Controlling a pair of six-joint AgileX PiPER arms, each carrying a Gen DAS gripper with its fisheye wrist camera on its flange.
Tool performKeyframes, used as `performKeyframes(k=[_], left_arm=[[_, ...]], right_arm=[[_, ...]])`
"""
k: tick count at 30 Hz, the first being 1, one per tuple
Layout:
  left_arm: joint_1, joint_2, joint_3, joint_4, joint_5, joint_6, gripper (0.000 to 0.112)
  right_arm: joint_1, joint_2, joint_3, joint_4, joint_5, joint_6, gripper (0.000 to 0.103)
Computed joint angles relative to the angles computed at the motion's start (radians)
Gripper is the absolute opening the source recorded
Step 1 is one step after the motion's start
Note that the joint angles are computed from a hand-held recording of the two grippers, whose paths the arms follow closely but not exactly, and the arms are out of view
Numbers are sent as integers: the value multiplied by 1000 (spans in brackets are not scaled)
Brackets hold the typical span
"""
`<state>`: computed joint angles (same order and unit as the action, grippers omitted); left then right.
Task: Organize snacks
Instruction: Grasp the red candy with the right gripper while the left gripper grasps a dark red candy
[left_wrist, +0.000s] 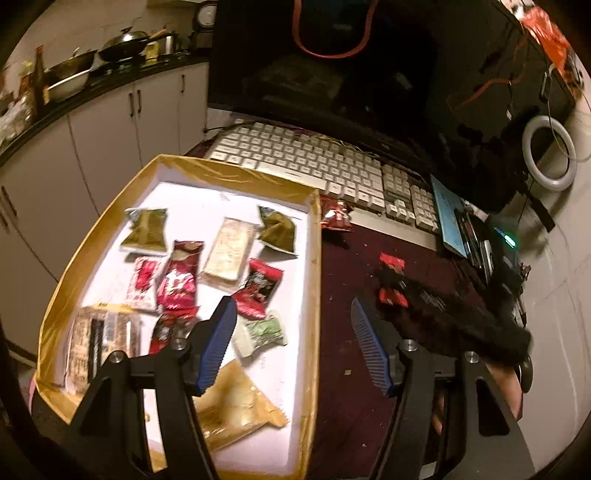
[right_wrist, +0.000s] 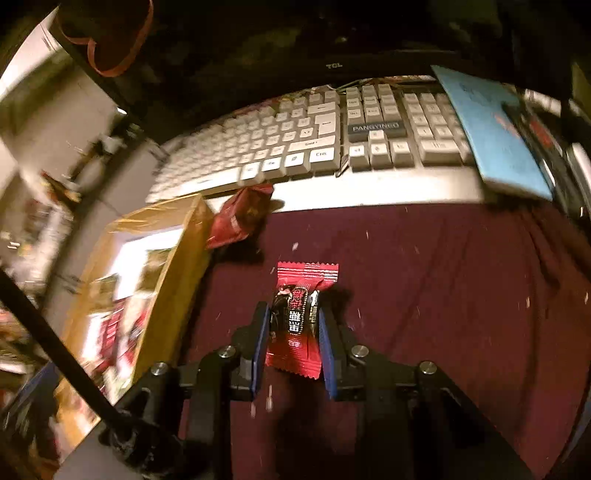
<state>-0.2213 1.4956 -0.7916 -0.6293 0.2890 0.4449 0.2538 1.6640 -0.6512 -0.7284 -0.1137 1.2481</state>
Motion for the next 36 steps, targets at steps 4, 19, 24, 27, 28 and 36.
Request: performKeyframes(k=[4,19,24,27,28,36], left_arm=[[-36,77,-111,34,78,-27,65],[-129,637,-923,395,496,-388,62],[-111,819,-1223,362,701,-440,53],[-125,857,-1294,386,730,-481,52],[-138,861,-1306,425,722,-504,52],[-187,936,-1437,616,795,-582,42]], right_arm=[[-101,-55,156,32,-193,-82,24],[-211,-48,289,142,-470,-234,25],[-217,-37,276,125,-473,-224,25],[-219,-45,292,124,-483,-229,25],[-222,-42,291,120,-486,-226,25],[-223,-39,292,120,-494,-225,25]])
